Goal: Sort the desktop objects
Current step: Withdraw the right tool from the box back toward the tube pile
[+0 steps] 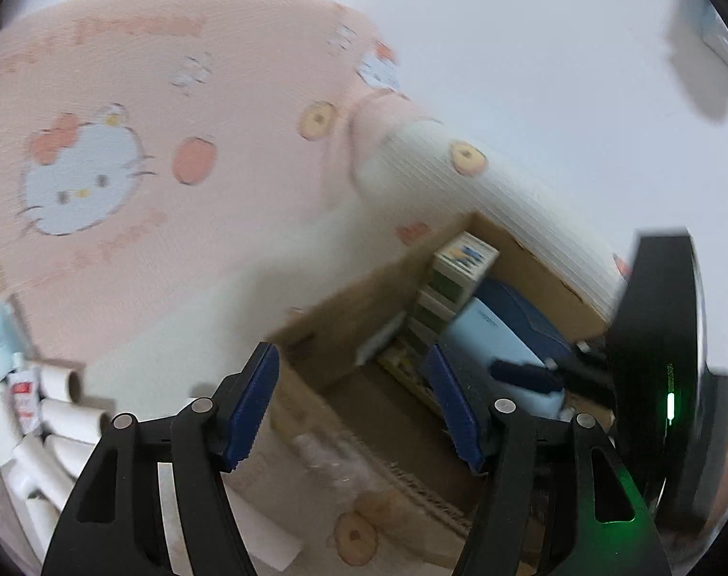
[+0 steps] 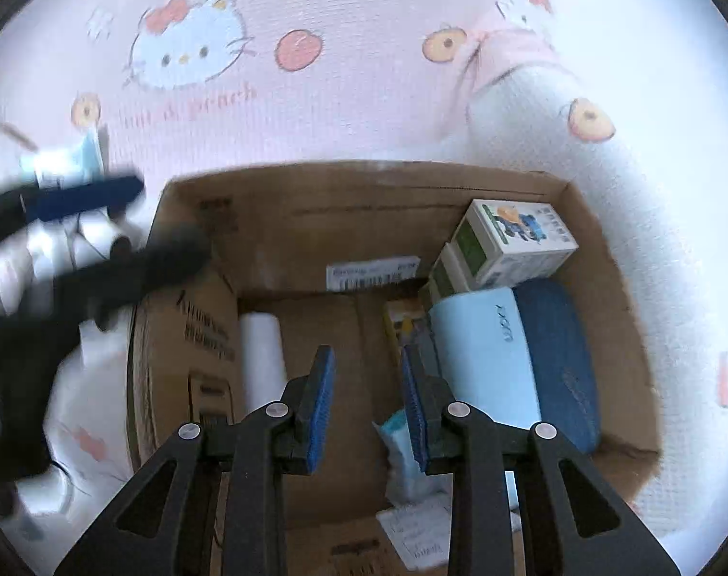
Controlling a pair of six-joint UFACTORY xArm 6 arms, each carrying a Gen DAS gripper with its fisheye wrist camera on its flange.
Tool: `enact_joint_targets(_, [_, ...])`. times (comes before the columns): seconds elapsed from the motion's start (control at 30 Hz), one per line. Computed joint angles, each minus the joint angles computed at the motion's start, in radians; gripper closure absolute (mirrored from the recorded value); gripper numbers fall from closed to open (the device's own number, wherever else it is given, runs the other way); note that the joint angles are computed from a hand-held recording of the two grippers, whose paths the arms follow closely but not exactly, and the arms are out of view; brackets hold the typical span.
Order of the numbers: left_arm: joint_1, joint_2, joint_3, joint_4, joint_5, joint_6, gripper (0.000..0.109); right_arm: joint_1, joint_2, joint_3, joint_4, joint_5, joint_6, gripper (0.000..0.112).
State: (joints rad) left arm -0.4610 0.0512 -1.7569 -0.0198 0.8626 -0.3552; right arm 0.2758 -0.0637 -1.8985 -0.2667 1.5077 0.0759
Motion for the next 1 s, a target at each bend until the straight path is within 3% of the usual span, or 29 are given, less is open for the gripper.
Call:
enact_joint_targets(0.1, [-0.003,-0.052,0.068,0.065,-0.025,-0.062,0.04,-0.002,-0.103,0.155,0.048,-0.096,0.08,0.088])
enact_joint_targets(0.17, [-0.001,-0.076,0.108,0.028,-0.04,-0.047,0.04,-0.013,-0.146,0.277,0.108,-0.176,0.093,0.088])
enact_joint_targets(0.27, [-0.004,-0.103,0.15,0.002,-0.042,-0.032,0.04,-0.001,-0.159,0.361,0.073,-0.257,0.135,0.088])
enact_joint_targets(0.57, [0.019,-0.252,0.367,0.065,-0.214,-0.166,0.04,0.061,-0.182,0.355,0.067,-0.275,0.168,0.088])
enact_joint_targets(0.67, [0.037,-0.278,0.404,-0.052,-0.224,-0.11,0.041,0.09,-0.164,0.338,0.067,-0.267,0.184,0.088])
enact_joint_targets(0.73, [0.048,-0.291,0.426,-0.099,-0.218,-0.099,0.047,0.122,-0.144,0.318,-0.001,-0.255,0.216,0.088])
enact_joint_targets(0.87, [0.057,-0.305,0.455,-0.118,-0.18,-0.093,0.073,0.186,-0.119,0.285,-0.092,-0.22,0.242,0.088])
enact_joint_targets(1.0, [0.053,-0.324,0.485,-0.096,-0.192,-0.095,0.074,0.217,-0.136,0.277,-0.115,-0.215,0.227,0.088])
